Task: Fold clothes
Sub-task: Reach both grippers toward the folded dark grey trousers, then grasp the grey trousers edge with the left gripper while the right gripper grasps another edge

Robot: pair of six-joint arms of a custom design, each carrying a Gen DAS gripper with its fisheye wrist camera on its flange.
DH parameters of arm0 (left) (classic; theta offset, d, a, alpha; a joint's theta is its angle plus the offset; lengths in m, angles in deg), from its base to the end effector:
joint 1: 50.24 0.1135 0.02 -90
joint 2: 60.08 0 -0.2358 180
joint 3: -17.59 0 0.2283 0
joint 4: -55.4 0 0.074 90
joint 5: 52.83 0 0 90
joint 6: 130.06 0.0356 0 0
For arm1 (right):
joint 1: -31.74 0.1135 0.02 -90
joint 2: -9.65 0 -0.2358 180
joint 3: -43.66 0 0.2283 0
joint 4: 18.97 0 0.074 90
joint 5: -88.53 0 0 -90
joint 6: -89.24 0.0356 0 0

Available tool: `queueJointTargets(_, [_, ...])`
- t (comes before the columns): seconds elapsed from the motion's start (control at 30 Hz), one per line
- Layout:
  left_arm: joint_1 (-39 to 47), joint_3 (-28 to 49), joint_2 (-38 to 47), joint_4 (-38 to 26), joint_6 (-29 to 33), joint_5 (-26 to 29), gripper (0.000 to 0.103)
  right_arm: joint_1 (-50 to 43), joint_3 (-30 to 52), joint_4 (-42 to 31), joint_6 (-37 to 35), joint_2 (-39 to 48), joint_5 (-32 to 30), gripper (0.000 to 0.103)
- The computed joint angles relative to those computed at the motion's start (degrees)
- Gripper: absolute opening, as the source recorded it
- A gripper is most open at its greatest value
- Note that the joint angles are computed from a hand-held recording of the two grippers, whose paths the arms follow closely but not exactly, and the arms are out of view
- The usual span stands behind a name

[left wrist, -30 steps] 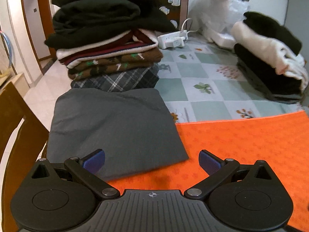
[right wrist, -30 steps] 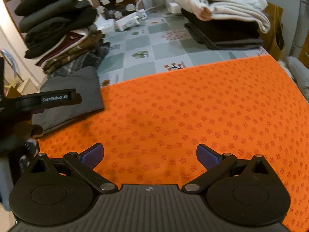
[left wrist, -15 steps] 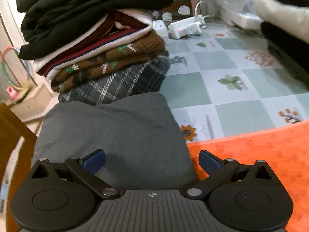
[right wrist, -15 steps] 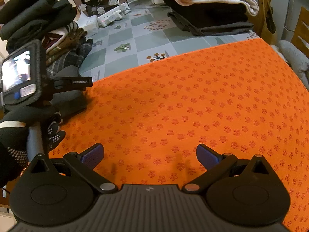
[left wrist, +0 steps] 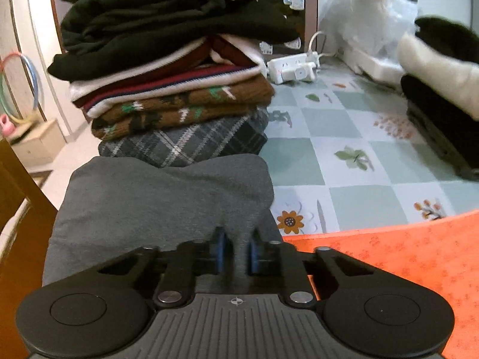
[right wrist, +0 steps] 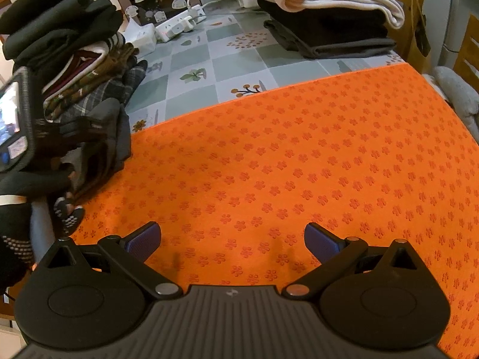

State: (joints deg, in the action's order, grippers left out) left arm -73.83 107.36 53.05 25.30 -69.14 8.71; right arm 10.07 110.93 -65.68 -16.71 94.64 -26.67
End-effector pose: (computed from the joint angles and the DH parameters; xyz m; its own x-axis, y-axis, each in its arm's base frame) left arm 0.3595 -0.1385 0.1552 -0.6881 -0.1658 -0.7064 -0.2776 0.9596 0.0452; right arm 0.2497 -0.0829 0.1831 -0.8509 0.0706 -0.5205 -0.0733 0.9653 0.2507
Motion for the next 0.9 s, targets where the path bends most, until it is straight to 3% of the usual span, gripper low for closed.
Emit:
queueJointTargets(0.17, [1.62,-7.99,-10.65,1.89,0.42,2.78,0.014,0.03,-0.47,-0.28,-1.60,-1.34,-0.99,0.103])
queueJointTargets(0.37, [3.81,-15.00,-24.32,-0.86,-0.02,3.23,0.014,1.96,2.64,-2.03,-5.66,1.06,-4.71,0.102])
queueJointTargets(0.53, [7.01,-19.10,-34.65,-5.65,-0.94,2.86,0.014,7.43,9.26,-3.39,-7.54,7.50,-8.01,0.089])
queueJointTargets(0.9, [16.70,-24.45,-47.89,-11.47,1.31,3.11,0.013,24.59,26.95,3.72,-3.27,26.09,-8.42,0.088])
